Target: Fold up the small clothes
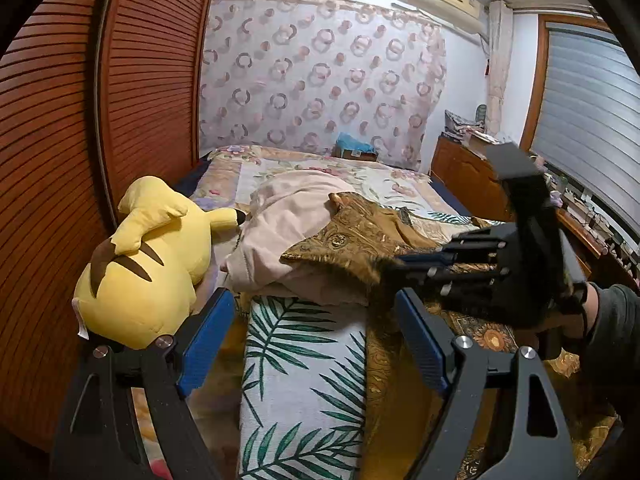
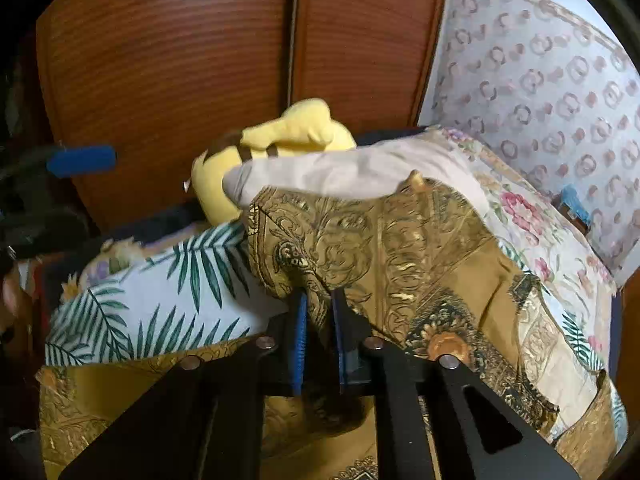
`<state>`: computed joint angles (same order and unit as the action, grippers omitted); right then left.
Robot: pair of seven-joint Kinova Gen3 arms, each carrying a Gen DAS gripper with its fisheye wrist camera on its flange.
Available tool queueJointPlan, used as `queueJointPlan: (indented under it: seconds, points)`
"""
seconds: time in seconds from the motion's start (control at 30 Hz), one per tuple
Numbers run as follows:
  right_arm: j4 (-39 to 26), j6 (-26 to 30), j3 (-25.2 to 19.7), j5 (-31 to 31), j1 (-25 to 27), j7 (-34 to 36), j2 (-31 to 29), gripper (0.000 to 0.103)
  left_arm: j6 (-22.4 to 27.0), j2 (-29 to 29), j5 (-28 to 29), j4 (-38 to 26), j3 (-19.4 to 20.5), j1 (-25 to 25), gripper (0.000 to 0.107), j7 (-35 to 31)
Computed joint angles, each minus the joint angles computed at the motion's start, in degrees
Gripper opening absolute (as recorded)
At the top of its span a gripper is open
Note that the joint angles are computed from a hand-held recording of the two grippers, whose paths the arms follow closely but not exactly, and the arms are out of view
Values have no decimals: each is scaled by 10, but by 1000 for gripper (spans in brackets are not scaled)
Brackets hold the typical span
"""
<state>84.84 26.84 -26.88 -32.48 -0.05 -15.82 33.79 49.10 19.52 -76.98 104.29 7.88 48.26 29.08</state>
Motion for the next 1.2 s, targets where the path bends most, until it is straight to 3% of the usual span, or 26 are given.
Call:
queueJointPlan:
  seconds: [0.2,0.27,0.43,0.5,0.6,0.67,0.83,0.87,0.9,0.93,1.2]
  points:
    - [27,-39,-50,-81,83,23,-1,10,-11,8,4,-13,-2,-2,83,-15]
    - [35,-55,-41,-88,95,11,-6,10,-12,13,8,-21,-3,0,83,-25]
    - [36,-36,-57,-100,130,16,-2,12,-18,22,18,-35,-11,4,83,-43]
    - [24,-10,-52,-98,120,16,1,26,-19,23,19,-35,-15,8,83,-41]
    - [15,23,-52,-100,109,50,12,37,-19,23,23,-37,-18,10,83,-45]
    - [7,43,-43,-99,91,66,20,42,-18,22,25,-35,-20,11,83,-46]
    - [-26,55,18,-59,12,44,40,42,-17,20,24,-24,-22,12,83,-34]
    - [-30,56,23,-52,5,39,43,33,-17,20,24,-22,-22,11,83,-31]
    - [-40,61,28,-46,0,34,47,8,-19,20,22,-20,-22,11,83,-27]
    - [-40,56,22,-45,5,39,51,4,-19,20,21,-18,-22,10,83,-24]
    - [11,-25,-33,-120,86,37,37,2,-25,23,19,-20,-20,7,83,-26]
